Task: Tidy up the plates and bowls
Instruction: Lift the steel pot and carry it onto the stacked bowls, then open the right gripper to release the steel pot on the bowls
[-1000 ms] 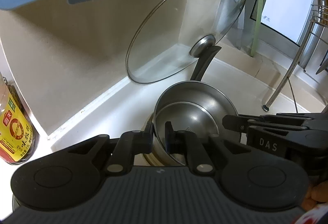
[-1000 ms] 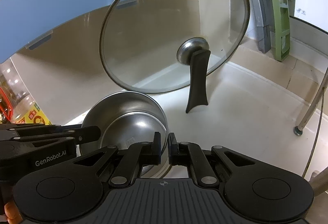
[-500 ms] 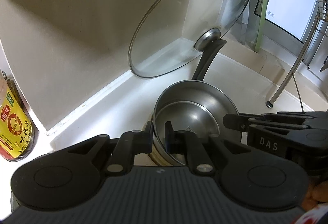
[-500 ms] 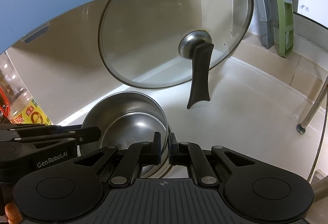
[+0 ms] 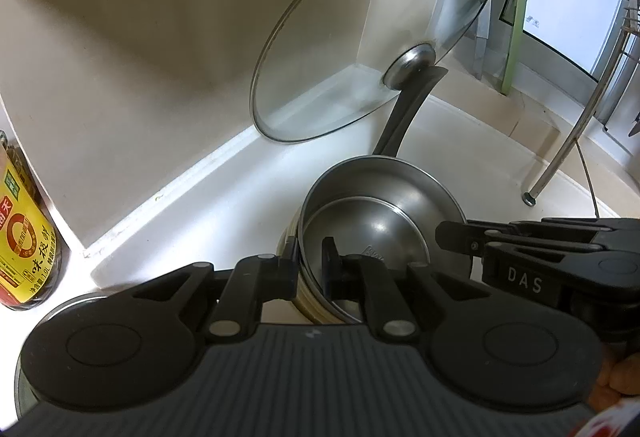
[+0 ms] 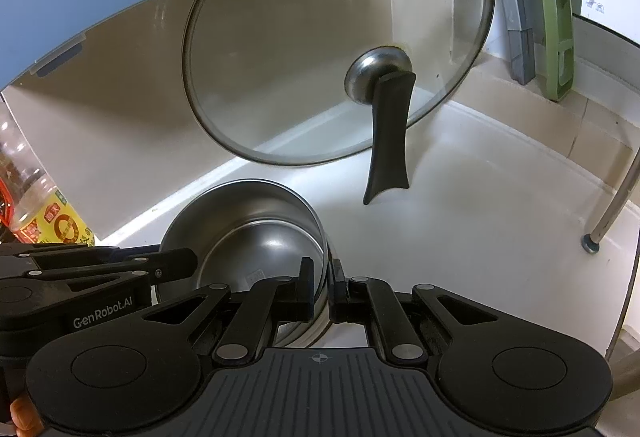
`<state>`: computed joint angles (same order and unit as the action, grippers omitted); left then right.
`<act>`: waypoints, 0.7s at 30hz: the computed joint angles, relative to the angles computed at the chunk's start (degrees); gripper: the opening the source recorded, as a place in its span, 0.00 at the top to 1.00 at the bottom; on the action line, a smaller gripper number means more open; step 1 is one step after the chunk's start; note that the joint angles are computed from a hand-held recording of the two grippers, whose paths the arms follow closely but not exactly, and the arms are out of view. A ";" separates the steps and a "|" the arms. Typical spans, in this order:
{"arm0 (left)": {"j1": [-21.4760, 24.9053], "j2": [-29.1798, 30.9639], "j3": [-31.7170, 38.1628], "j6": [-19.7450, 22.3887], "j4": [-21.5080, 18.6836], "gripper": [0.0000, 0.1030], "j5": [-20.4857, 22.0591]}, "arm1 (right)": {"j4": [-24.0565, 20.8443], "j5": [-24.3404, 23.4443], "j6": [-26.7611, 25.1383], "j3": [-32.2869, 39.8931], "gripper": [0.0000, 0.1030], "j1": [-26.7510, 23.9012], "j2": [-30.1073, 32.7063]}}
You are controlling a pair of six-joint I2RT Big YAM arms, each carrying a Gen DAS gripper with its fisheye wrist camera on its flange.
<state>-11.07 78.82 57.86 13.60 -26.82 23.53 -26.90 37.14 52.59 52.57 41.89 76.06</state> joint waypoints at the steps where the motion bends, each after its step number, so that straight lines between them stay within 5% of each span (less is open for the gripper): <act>1: -0.02 0.04 -0.03 0.01 0.12 0.91 -0.05 | 0.02 -0.01 0.10 0.03 0.94 0.03 0.10; 21: 1.03 -2.08 -1.82 0.22 1.47 0.86 0.61 | 0.97 2.06 -0.05 -0.74 0.93 0.97 -0.57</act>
<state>-10.05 76.74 56.03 13.82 -25.35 24.14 -25.94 39.20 52.53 51.83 42.86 75.49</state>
